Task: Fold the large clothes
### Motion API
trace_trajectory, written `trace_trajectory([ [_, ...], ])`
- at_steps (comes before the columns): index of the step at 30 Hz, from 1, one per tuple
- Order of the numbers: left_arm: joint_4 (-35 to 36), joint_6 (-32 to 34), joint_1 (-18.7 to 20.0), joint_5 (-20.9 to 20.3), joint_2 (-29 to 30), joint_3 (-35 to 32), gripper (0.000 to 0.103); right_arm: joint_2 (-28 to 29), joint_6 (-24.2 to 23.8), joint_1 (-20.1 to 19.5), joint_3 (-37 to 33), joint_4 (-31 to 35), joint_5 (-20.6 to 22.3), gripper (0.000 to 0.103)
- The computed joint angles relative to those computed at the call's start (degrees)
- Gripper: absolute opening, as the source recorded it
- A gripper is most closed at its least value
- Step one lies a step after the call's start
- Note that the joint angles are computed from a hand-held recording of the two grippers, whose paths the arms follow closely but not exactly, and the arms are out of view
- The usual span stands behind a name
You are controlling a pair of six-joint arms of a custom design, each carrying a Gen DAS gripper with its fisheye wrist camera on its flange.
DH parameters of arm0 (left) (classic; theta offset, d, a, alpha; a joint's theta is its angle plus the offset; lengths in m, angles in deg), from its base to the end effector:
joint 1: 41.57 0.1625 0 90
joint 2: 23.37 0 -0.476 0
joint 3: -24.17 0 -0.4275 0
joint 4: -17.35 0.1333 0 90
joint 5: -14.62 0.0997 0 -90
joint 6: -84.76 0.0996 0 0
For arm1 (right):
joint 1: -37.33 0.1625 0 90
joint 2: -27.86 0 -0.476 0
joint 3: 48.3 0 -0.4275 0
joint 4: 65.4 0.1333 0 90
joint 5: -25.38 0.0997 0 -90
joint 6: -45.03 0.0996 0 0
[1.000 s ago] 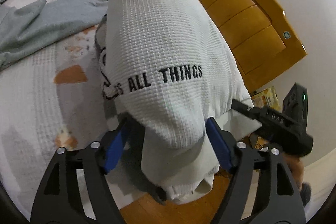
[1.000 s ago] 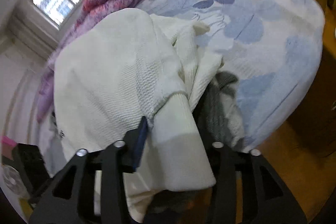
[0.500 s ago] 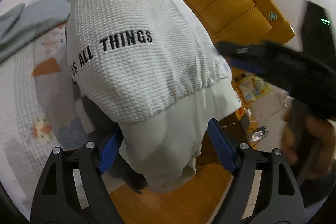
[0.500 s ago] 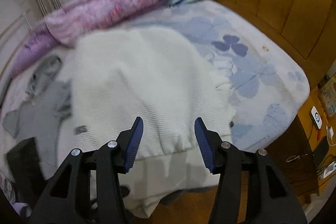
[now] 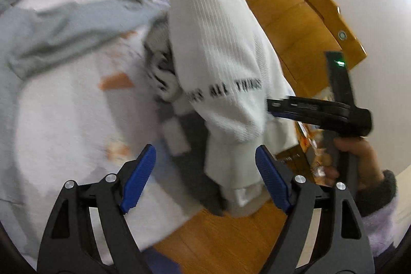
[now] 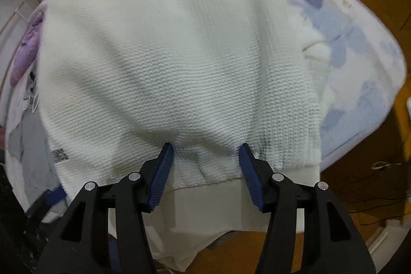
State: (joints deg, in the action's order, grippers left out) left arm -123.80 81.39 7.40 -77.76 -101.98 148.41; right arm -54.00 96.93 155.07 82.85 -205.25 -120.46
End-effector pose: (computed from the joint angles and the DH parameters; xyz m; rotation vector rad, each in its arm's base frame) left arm -0.2319 -0.4633 0.2341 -0.9921 -2.8997 0.1127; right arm 0.2528 -0.3715 0.2547 -0.4832 -2.2295 0.7827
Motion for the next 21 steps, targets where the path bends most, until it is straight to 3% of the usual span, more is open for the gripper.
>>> trace_trajectory([
  [3,0.4,1.6,1.5,4.3,-1.7,-1.3,0.083,4.3,-5.2,4.5,-3.4,-5.3,-1.7,0.052],
  [6,1.2,0.9,2.6,7.8,-1.9,-2.6,0.083,8.2,-7.0,5.9,-7.5,-0.9,0.1,0.052],
  [8,2.3,1.6,3.7,7.1,-1.4,-4.5,0.083,9.2,-4.5,6.2,-8.0,3.2,0.8,0.052],
  [11,0.8,3.4,3.0,7.3,0.8,-7.7,0.083,8.2,0.1,7.6,-5.1,2.5,0.6,0.052],
  [14,-0.3,5.4,1.2,6.6,5.8,-13.1,0.083,7.4,-1.3,8.0,-1.9,-4.1,2.3,0.052],
  [18,-2.0,8.6,-1.5,6.1,11.1,-18.6,0.083,11.0,-2.0,7.6,-0.9,-6.1,2.9,0.052],
  [21,-1.9,11.5,-3.5,6.2,14.7,-21.7,0.085,11.0,-4.6,4.6,1.5,-11.1,5.5,0.052],
])
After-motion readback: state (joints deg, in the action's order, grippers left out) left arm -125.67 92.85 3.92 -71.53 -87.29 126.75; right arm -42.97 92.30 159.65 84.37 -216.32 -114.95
